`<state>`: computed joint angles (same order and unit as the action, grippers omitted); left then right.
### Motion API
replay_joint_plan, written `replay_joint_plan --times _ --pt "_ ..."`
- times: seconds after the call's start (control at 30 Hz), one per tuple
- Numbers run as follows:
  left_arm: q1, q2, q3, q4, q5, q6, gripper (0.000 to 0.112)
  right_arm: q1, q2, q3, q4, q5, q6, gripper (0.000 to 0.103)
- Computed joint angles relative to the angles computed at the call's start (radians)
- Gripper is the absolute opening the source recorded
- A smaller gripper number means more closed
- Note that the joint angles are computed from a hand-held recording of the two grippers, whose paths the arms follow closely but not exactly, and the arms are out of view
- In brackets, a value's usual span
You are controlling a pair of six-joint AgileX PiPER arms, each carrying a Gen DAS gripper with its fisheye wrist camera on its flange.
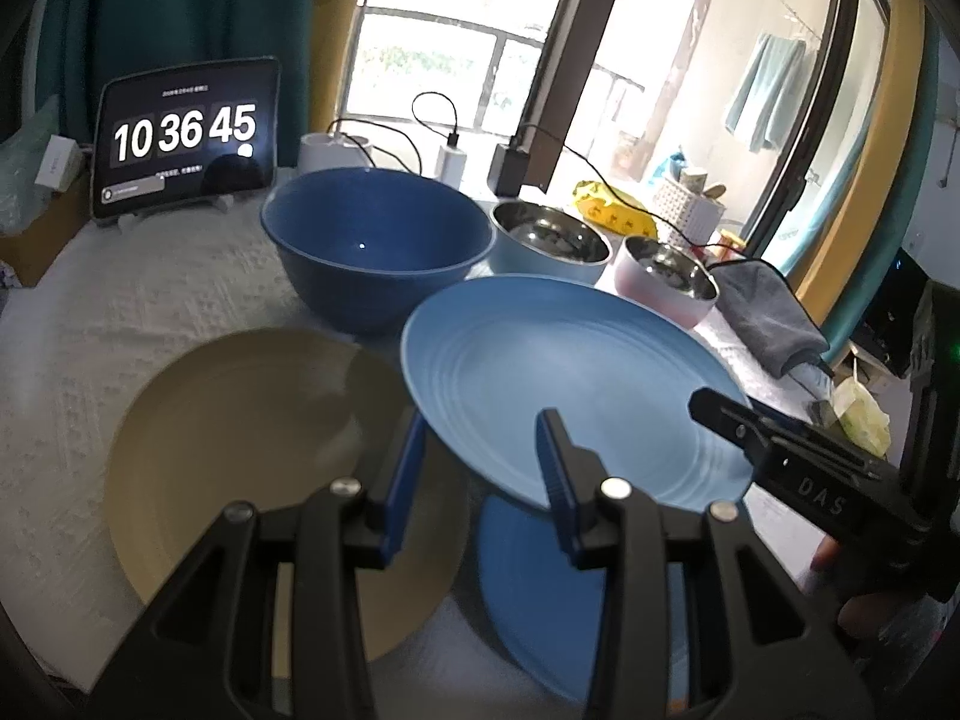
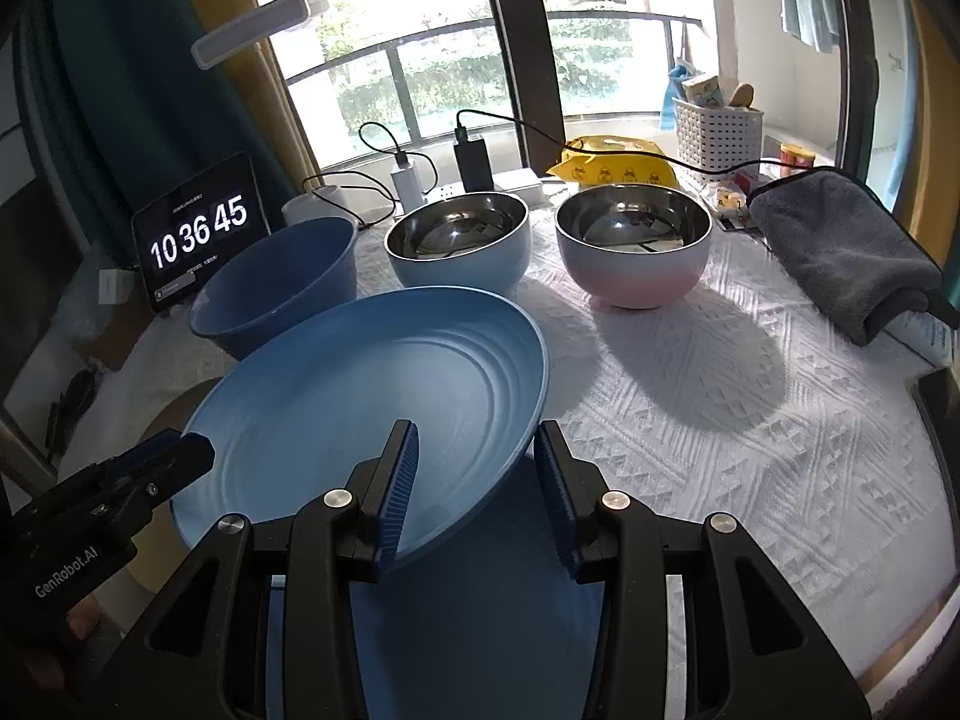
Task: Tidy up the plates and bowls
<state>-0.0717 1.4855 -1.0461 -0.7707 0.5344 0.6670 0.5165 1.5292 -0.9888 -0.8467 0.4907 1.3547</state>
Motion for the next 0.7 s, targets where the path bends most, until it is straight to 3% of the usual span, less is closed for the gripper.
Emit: replay_joint_plan --times 0.7 --pt "0.204 -0.120 0.131 -0.171 0.109 0.237 0.039 0.191 0.014 -0.036 -0.063 0.142 0.120 0.043"
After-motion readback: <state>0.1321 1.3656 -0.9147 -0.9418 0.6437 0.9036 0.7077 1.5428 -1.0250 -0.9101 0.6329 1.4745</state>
